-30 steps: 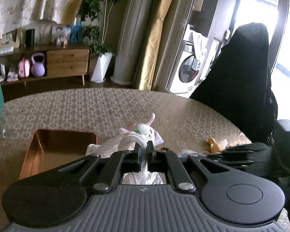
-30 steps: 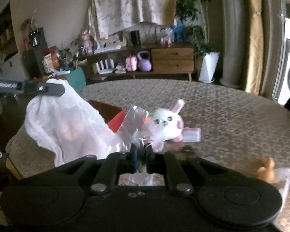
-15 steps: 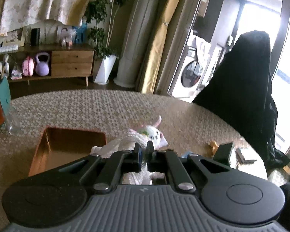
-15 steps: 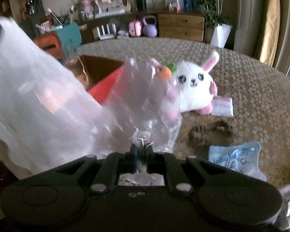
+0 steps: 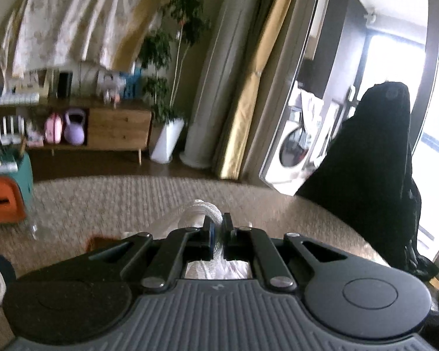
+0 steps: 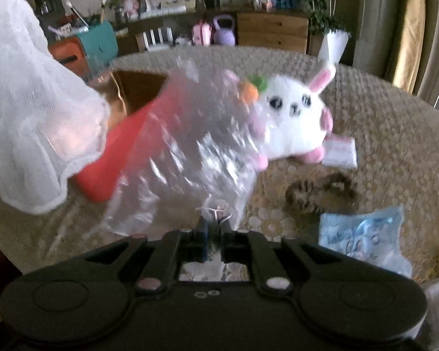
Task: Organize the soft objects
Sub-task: 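Lift the gauze with the left tool while the right tool lifts the plastic bag over the red tray, then lower the gauze into the red tray and open the left tool while the right tool releases the bag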
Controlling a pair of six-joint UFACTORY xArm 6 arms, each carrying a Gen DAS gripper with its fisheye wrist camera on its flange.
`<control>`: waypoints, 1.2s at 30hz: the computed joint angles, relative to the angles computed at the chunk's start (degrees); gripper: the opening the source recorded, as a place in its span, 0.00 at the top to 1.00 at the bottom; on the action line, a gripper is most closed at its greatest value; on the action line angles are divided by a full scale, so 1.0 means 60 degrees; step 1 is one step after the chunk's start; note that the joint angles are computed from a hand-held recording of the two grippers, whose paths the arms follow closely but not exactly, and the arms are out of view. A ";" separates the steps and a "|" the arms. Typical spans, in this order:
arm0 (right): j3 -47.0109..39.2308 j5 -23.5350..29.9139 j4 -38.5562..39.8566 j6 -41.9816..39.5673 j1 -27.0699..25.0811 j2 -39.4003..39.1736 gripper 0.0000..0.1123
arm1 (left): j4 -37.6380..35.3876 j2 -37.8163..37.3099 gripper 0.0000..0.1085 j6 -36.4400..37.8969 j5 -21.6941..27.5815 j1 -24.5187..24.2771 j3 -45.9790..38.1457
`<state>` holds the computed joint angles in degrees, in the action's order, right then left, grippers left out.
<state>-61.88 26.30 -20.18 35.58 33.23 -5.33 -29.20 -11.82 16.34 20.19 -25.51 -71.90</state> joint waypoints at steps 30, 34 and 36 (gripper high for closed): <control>-0.6158 0.1182 0.1667 -0.2872 0.0554 0.3971 0.94 | 0.3346 0.3688 0.95 -0.1831 -0.0116 0.1061 -0.2476; -0.7430 0.1725 0.1678 -0.2969 0.0591 0.5063 0.94 | 0.3260 0.4414 0.95 -0.1781 0.0249 0.1160 -0.2934; -0.7973 0.1945 0.1732 -0.3024 0.0602 0.5520 0.94 | 0.3278 0.4720 0.95 -0.1726 0.0458 0.1191 -0.3135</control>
